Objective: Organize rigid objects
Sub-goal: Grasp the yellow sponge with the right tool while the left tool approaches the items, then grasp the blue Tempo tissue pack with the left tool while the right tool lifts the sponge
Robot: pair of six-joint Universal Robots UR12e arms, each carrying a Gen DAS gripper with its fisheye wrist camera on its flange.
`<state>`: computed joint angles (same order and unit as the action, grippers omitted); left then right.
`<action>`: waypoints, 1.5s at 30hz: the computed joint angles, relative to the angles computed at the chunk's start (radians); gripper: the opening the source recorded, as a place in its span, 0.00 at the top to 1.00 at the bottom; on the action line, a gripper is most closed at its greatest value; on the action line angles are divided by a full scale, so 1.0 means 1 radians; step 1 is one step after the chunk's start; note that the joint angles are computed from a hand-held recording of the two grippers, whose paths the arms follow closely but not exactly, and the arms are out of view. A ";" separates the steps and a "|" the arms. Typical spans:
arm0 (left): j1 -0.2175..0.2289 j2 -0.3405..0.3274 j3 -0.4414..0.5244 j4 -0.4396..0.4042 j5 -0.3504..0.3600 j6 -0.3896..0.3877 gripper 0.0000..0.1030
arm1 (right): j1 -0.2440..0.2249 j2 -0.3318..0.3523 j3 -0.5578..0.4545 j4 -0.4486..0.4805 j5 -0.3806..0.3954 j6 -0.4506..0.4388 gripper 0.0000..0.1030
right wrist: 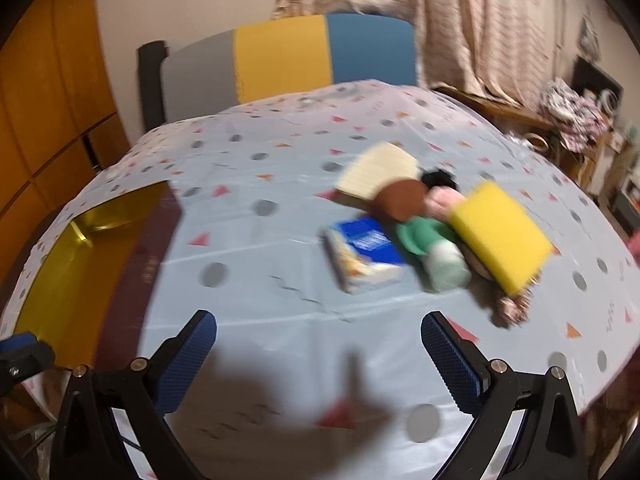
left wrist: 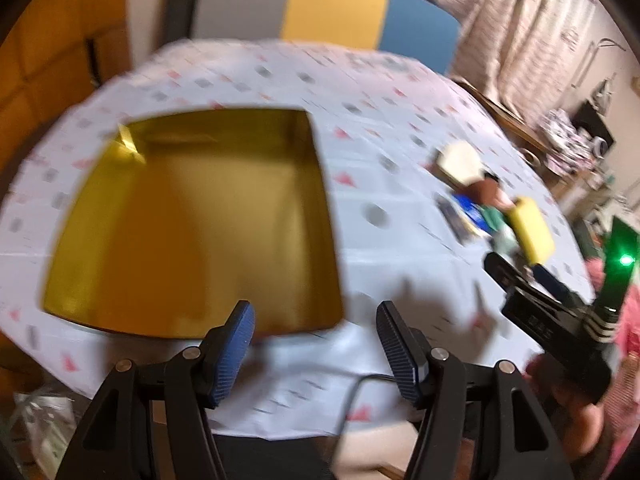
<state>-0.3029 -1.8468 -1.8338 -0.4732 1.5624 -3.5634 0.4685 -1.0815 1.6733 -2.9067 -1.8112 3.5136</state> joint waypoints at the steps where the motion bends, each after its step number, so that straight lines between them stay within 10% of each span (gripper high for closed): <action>1: 0.002 -0.006 0.006 -0.008 -0.042 0.002 0.38 | -0.010 -0.008 0.019 -0.008 -0.006 0.018 0.00; 7: -0.011 -0.031 0.033 -0.015 -0.137 0.045 0.38 | -0.072 -0.046 0.118 -0.088 -0.052 0.096 0.00; 12: -0.040 -0.052 0.071 -0.026 -0.081 0.091 0.39 | -0.115 -0.057 0.155 -0.111 -0.109 0.102 0.00; 18: -0.017 -0.077 0.096 -0.014 -0.181 0.043 0.38 | -0.155 -0.050 0.157 -0.117 -0.079 0.034 0.03; 28: -0.028 -0.103 0.145 -0.039 -0.089 -0.002 0.38 | -0.154 0.026 0.004 -0.008 -0.124 -0.187 0.04; 32: -0.030 -0.116 0.164 -0.047 -0.099 -0.009 0.38 | -0.162 0.042 -0.003 -0.003 -0.096 -0.233 0.19; 45: -0.087 -0.275 0.381 -0.223 -0.111 0.093 0.30 | -0.175 -0.006 0.156 -0.319 0.053 0.059 0.24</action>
<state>-0.3897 -2.1214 -1.4532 -0.6961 1.4509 -3.4704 0.2933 -1.0873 1.8295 -3.2256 -1.7585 3.5728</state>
